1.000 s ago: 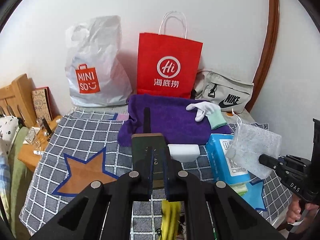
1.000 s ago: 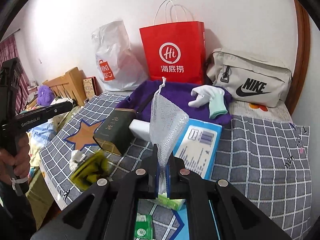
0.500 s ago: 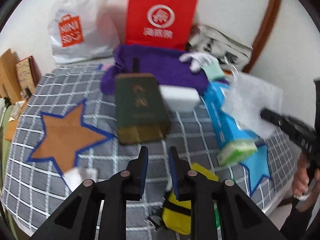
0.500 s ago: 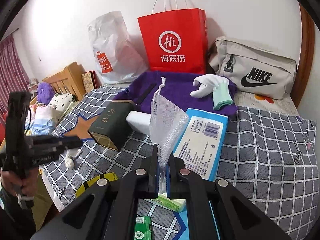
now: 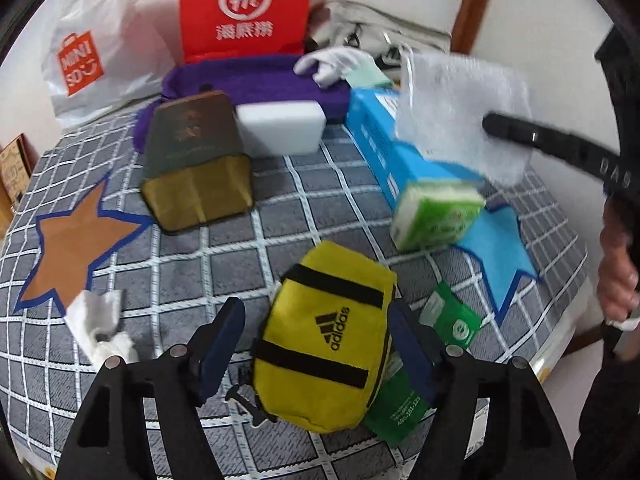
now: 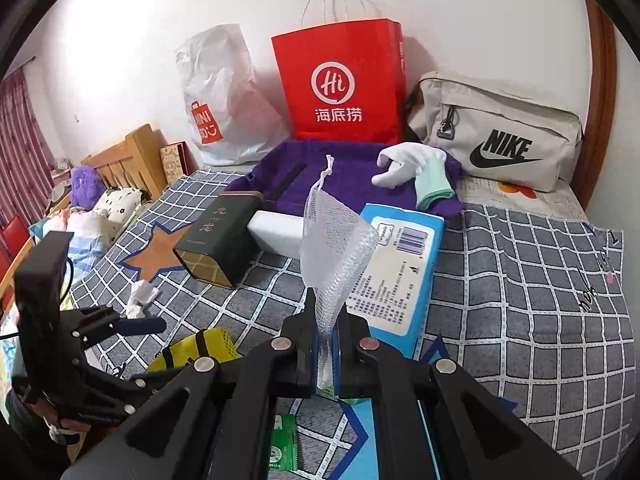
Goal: Organize soft objects
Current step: 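Carry the yellow pouch and mesh bag toward the purple towel with both tools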
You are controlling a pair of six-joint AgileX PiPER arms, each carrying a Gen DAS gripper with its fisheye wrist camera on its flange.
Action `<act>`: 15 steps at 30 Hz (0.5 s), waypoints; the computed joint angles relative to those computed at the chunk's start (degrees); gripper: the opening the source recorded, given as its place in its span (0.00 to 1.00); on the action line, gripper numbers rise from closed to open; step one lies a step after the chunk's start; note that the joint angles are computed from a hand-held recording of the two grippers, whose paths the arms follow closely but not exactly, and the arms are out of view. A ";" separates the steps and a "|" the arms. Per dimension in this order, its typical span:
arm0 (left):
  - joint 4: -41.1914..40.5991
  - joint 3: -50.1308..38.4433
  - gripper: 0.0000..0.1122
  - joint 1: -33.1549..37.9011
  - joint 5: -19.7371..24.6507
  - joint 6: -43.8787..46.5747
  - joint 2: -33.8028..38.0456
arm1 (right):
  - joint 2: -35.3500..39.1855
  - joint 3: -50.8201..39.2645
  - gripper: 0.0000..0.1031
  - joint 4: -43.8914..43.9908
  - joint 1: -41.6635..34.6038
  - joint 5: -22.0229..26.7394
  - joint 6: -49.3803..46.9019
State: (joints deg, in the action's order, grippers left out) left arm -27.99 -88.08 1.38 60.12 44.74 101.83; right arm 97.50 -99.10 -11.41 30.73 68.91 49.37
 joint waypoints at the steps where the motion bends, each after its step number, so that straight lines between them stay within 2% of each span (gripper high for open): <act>1: 0.25 0.06 0.64 -0.44 -0.07 0.04 0.18 | -0.19 0.28 0.05 -0.01 0.02 -0.01 0.10; 8: 3.69 1.07 0.64 -3.18 -2.96 -0.16 1.19 | -0.02 0.74 0.05 0.57 -0.81 -0.46 -0.64; 11: 4.15 1.14 0.51 -3.13 -3.74 0.75 1.00 | 0.41 0.42 0.05 1.12 -1.60 -0.75 -1.59; 15: 2.58 -0.78 0.40 -1.89 -1.82 1.56 1.59 | 1.31 -0.76 0.05 1.60 -2.63 -0.68 -2.96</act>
State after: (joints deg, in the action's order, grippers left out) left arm -25.40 -88.86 -0.51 58.30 46.30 103.42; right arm 98.82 -99.86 -9.81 28.10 68.22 46.41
